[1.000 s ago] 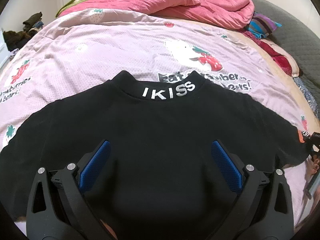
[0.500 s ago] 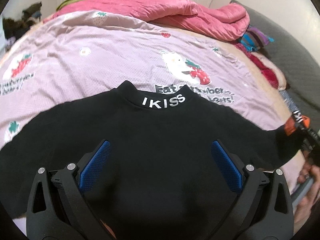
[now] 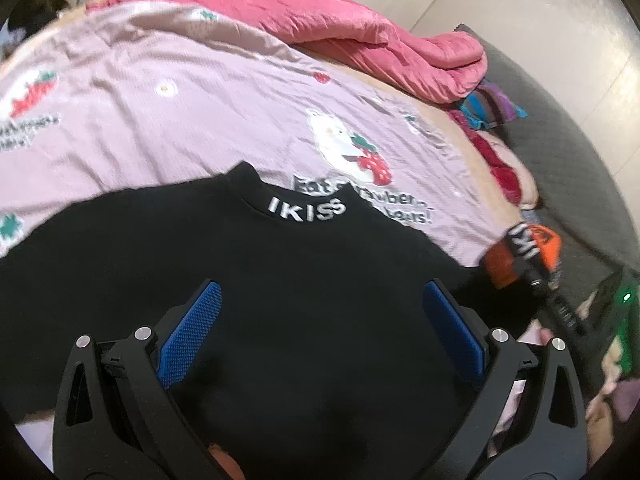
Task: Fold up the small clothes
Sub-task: 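Carry the cuff across the sweatshirt body and release it on the chest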
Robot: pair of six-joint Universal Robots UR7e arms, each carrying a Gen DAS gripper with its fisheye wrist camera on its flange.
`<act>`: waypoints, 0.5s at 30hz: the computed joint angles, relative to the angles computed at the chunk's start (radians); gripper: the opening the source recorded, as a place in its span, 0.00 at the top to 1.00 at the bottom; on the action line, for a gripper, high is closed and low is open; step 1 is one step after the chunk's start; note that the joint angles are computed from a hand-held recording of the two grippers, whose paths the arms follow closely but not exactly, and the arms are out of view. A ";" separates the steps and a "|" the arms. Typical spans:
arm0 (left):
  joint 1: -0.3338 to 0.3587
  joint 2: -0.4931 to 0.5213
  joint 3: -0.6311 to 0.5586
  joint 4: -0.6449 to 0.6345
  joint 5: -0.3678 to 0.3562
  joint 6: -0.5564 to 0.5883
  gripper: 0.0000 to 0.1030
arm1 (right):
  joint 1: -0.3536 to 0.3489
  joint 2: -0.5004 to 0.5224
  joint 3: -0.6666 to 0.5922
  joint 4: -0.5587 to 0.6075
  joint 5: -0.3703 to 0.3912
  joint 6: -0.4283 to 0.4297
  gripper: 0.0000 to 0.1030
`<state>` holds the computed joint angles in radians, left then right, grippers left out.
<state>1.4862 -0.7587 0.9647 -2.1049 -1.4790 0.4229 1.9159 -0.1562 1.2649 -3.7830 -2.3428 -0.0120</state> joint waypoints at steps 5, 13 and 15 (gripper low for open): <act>0.016 0.019 -0.048 0.074 -0.042 -0.037 0.08 | 0.013 0.058 -0.090 0.118 0.051 -0.043 0.82; 0.040 0.054 -0.124 0.169 -0.091 -0.065 0.08 | 0.018 0.123 -0.185 0.261 0.112 -0.059 0.79; 0.047 0.067 -0.151 0.201 -0.105 -0.079 0.09 | 0.016 0.132 -0.202 0.304 0.131 -0.058 0.76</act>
<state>1.5336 -0.6916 0.8136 -1.9044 -1.5838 0.3441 1.9317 -0.0239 1.0630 -3.4792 -2.2121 -0.0700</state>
